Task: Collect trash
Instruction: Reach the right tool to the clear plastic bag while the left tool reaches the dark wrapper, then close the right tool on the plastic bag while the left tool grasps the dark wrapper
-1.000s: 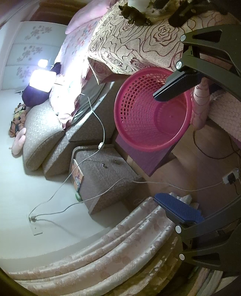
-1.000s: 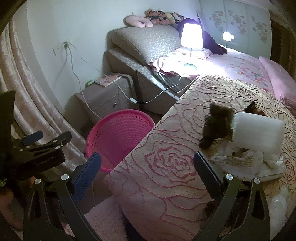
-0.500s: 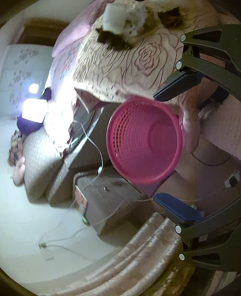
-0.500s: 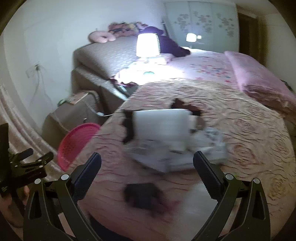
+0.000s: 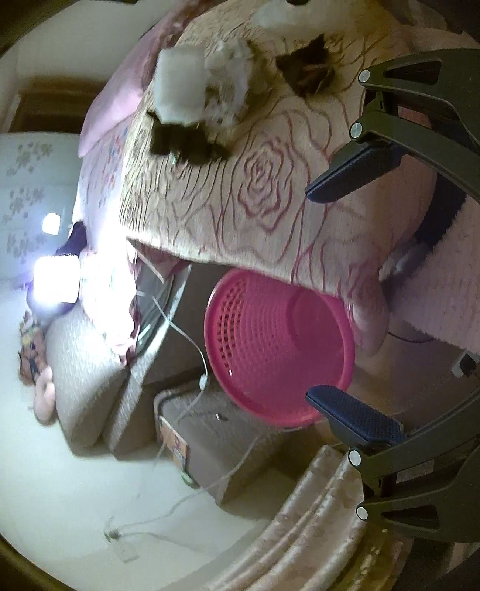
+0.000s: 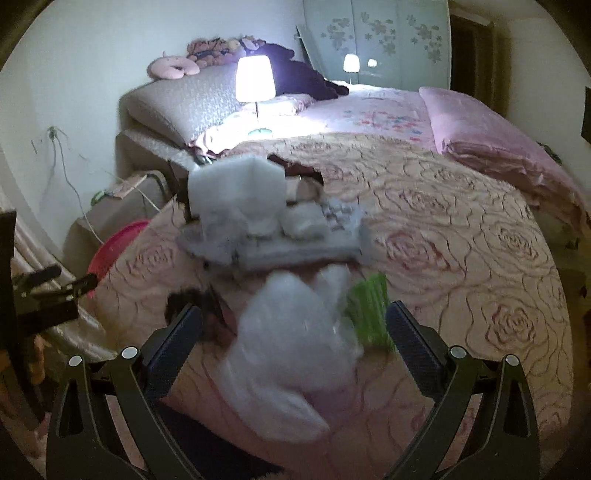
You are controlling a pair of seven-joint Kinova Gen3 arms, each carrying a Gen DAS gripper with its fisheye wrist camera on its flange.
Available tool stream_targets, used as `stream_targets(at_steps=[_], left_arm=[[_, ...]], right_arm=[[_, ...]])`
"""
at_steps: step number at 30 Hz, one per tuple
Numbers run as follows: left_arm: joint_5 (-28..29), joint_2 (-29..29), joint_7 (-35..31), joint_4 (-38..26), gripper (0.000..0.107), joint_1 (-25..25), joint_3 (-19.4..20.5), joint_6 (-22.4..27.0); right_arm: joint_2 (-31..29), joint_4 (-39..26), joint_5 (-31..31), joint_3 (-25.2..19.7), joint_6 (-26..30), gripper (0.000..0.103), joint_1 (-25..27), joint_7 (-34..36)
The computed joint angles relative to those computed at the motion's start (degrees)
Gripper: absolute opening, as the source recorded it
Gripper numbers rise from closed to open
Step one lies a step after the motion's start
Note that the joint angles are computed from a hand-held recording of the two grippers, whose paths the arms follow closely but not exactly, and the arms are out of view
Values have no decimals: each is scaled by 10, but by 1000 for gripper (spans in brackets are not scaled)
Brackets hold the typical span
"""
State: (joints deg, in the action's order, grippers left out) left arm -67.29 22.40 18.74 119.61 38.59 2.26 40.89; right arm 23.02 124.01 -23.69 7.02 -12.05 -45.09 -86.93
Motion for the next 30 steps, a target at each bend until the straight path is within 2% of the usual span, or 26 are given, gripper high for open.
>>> stream_targets(at_steps=[4, 9, 12, 17, 21, 26, 30], left_arm=[[-11, 5, -23, -13, 95, 6, 8, -17], [-25, 9, -53, -30, 95, 16, 8, -44], [-26, 11, -70, -38, 95, 18, 5, -65], [-20, 16, -104, -52, 95, 18, -6, -121], [-1, 30, -148, -73, 95, 21, -18, -160], [55, 50, -232, -98, 95, -3, -15, -211], [90, 58, -271, -107, 94, -4, -26, -243]], right_arm=[[2, 13, 7, -17, -7, 95, 12, -6], [13, 4, 25, -27, -1, 77, 17, -4], [22, -7, 32, -22, 10, 61, 14, -3], [21, -8, 45, -24, 11, 48, 26, -17], [11, 1, 46, -24, 1, 45, 35, -26], [2, 7, 44, -30, -7, 45, 55, -35], [1, 7, 52, -45, -7, 45, 77, -44]])
